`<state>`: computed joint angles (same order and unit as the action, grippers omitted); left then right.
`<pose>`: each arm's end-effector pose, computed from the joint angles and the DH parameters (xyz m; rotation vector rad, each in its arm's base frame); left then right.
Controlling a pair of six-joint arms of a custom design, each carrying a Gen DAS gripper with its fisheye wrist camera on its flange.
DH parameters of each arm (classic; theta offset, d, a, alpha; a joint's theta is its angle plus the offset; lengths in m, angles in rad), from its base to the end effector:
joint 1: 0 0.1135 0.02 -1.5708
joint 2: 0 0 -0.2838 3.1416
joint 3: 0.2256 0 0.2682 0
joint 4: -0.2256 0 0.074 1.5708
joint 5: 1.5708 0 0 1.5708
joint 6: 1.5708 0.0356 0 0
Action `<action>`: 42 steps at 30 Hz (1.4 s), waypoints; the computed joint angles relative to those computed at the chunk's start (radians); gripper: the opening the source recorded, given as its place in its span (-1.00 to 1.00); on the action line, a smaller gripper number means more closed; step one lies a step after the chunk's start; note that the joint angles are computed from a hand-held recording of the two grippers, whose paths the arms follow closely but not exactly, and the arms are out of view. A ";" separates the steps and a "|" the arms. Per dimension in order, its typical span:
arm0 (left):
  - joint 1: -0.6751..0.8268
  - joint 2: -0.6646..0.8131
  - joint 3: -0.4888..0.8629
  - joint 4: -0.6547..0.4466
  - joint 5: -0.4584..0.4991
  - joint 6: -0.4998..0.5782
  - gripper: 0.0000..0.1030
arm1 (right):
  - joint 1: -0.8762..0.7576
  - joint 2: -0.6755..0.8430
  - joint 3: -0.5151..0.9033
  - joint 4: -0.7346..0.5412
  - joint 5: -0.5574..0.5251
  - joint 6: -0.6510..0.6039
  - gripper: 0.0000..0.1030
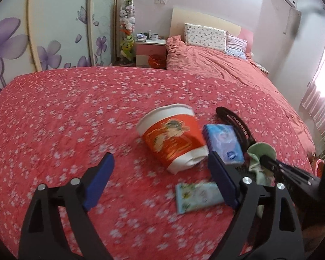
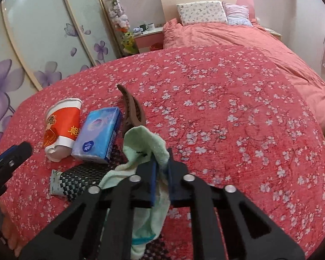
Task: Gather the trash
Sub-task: 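Grasp the orange-and-white paper cup with the left gripper while the right gripper holds the green cloth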
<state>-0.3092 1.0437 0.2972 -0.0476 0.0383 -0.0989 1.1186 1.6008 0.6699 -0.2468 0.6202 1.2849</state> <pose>0.1774 -0.0581 0.1472 0.2681 2.3623 -0.2417 0.1375 0.2358 0.1282 0.3554 2.4024 0.1700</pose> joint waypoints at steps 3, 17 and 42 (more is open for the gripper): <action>-0.066 0.099 0.037 0.051 -0.057 -0.035 0.73 | 0.030 -0.078 -0.056 0.013 0.013 0.037 -0.90; -0.143 0.433 0.191 0.110 -0.173 -0.150 0.73 | 0.102 -0.231 -0.122 -0.228 0.139 0.238 -0.91; -0.053 0.367 0.149 0.135 -0.135 -0.074 0.48 | 0.210 -0.318 -0.184 -0.376 0.174 0.466 -0.91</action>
